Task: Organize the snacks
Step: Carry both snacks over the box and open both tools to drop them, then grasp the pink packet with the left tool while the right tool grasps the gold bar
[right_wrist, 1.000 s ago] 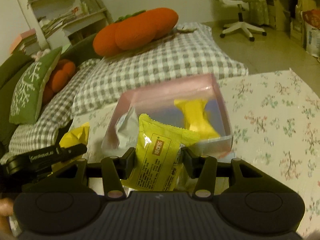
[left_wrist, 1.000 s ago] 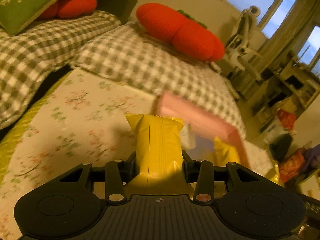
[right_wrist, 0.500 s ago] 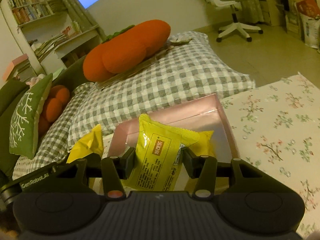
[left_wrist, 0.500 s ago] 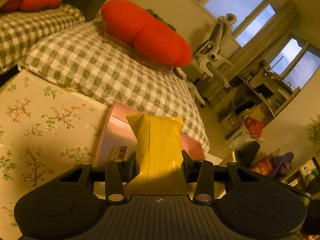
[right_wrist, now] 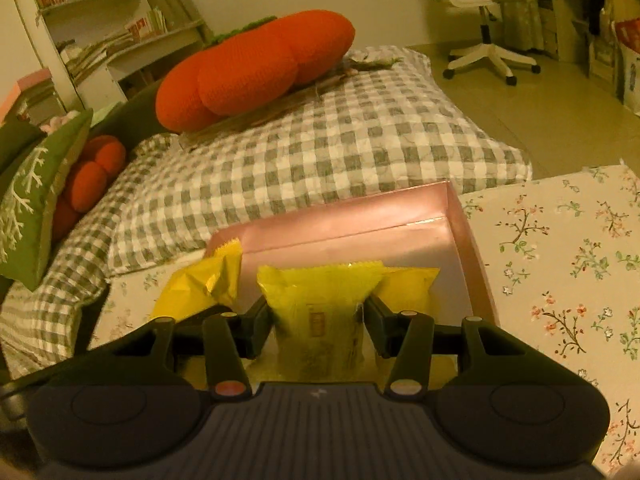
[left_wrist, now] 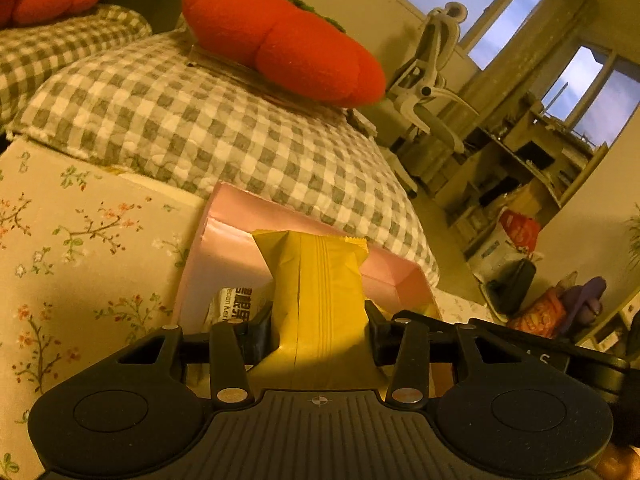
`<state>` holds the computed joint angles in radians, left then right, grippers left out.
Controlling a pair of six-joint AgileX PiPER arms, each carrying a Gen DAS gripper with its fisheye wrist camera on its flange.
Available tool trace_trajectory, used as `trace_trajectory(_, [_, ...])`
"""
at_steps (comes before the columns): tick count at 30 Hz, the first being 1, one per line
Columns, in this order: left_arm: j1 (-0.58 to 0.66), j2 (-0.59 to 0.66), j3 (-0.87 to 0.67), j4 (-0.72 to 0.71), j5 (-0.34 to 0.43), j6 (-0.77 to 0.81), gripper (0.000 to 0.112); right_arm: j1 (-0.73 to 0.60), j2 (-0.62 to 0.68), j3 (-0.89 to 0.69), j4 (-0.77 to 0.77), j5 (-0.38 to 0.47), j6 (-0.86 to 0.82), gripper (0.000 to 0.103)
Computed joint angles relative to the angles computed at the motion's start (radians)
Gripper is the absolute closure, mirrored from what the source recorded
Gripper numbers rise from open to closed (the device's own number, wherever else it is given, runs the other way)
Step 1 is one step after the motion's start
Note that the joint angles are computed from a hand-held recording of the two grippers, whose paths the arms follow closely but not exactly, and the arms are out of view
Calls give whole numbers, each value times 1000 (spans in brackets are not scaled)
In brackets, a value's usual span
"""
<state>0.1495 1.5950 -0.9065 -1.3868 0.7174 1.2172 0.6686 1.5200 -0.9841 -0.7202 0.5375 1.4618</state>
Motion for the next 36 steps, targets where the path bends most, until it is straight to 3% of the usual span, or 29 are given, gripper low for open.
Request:
trace_trajectory(3, [-24,-27,23,-31,-49,36,63,2,-18,10,-23,2,44,55])
trace_trajectory(7, [-10,-52,41,-90,-23,92,58,13,-32,10,-54,17,96,55])
trace_trajectory(9, [-5,-70,51,-111,-24,110,50,13,-40,12,-55,18,102,54])
trace_trajectory(17, [44,-97,33,-77,-32,15,50,8,-64,19,-27,26,68,49])
trace_trajectory(24, [103,-160,9,158,-9,-172,47,44,-78,-20,76,79,-77,42])
trace_trajectory(28, [145,-202,-5,344,37,-302,45,92,-115,-25,123,130,-113,29])
trace_trajectory(32, [203,-278,35,446,87,-323,43,168,-146,-39,125,231,-125,21])
trace_trajectory(36, [231,-391,90,569,133,-302,42,231,-181,-26,168,297,-162,20])
